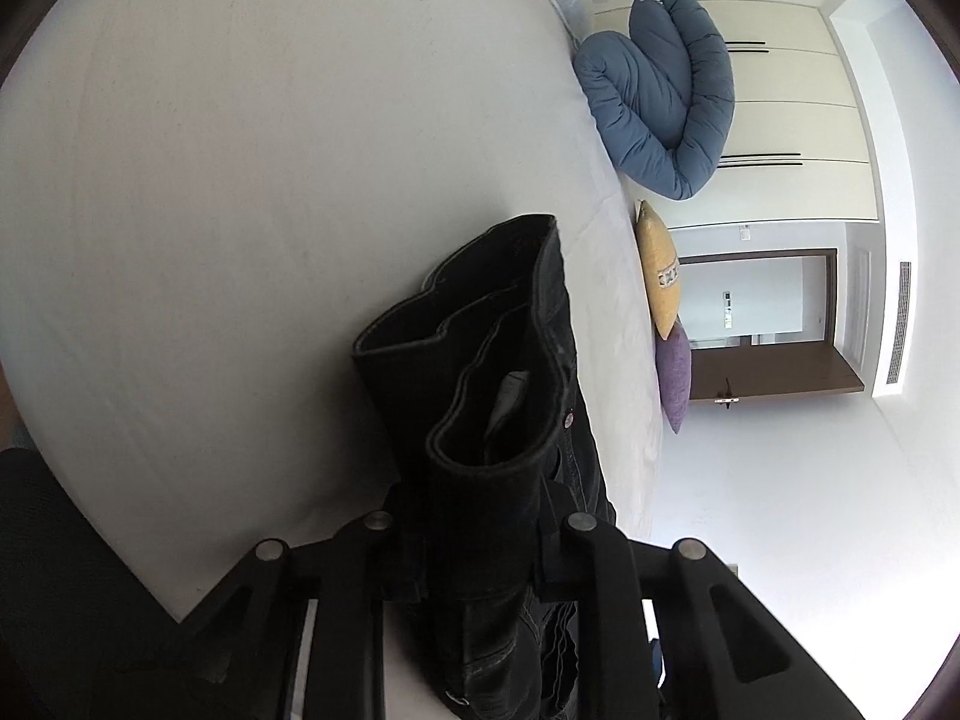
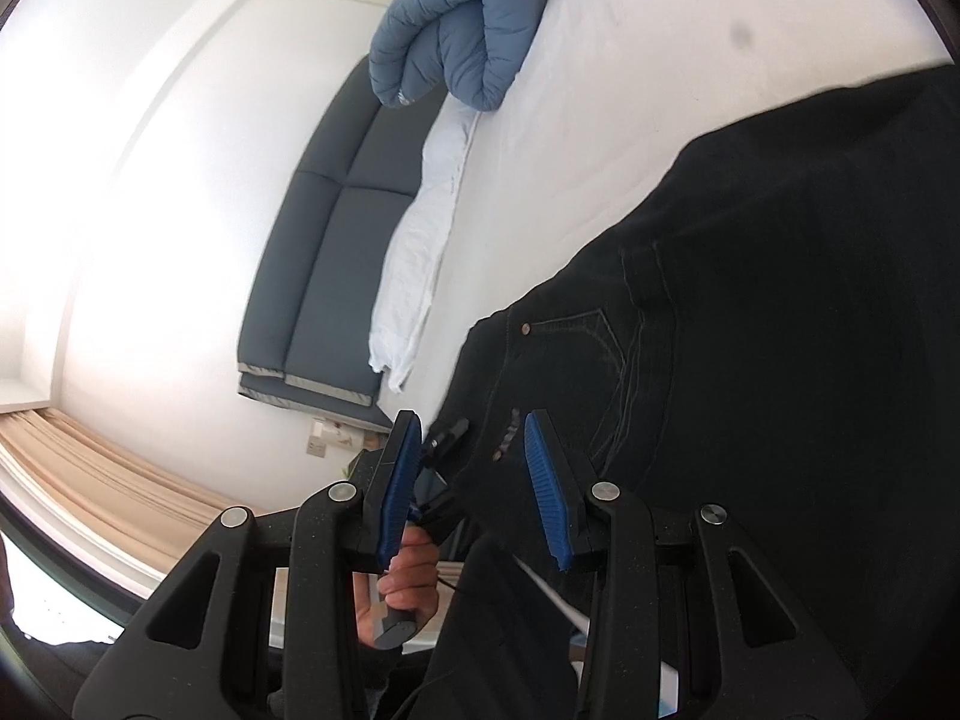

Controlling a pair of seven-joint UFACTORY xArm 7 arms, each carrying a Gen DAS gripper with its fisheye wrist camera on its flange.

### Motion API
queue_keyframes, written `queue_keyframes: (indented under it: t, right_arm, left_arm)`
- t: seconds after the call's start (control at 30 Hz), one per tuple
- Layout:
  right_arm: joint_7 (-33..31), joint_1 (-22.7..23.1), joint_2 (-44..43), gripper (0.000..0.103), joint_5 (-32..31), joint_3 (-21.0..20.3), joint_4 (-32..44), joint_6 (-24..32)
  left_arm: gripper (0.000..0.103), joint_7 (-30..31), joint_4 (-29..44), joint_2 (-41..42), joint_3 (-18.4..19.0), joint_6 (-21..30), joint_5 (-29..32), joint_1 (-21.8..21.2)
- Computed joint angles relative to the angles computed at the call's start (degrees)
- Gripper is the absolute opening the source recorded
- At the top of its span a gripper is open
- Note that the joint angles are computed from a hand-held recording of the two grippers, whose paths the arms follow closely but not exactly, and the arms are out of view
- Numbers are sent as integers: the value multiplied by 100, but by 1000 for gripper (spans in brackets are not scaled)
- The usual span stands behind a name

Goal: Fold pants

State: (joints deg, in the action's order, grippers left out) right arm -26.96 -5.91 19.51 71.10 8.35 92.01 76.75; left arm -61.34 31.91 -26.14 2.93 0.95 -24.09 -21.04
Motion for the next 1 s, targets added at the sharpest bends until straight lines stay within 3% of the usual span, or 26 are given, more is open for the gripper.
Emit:
queue_keyframes:
  t: [0.2,0.3,0.33,0.43,0.57,0.67,0.7,0.73,0.8,0.87,1.0]
  right_arm:
    - [896,328,977,36,-1103,129,1320,106]
    - [1789,726,1642,30,-2191,-49,2129,404]
    - [1834,537,1697,28,-2174,226,2061,234]
    - [1912,446,1709,27,-2118,362,1991,63]
    - [1522,468,1357,27,-2196,444,1465,-467]
    - [1389,398,1273,30,-2047,486,1358,-521]
    - [1436,405,1222,34,-2064,458,1345,-550]
    - [1514,456,1121,55,-2149,394,1303,-692]
    - [1339,309,761,76,-1905,364,975,-1062]
    - [1265,120,665,80,-1553,342,909,-1112]
    - [1396,-316,831,80,-1037,300,1210,-695]
  left_arm:
    - [16,-161,370,16,-612,378,590,736]
    - [16,-176,650,81,-782,617,885,950]
    - [16,-187,742,103,-844,686,985,1019]
    - [16,-175,1119,252,-1016,900,1317,1186]
    - [16,-45,1810,604,-1198,1231,1801,1286]
    - [16,114,2502,959,-1340,1648,2222,1277]
    - [16,186,2850,1145,-1431,1874,2456,1274]
    - [16,247,3107,1300,-1468,2020,2614,1236]
    - [16,433,3809,1742,-1590,2440,3011,1091]
    - [16,633,4414,2163,-1636,2805,3308,851]
    - [16,1140,5890,3378,-1737,3717,3966,173]
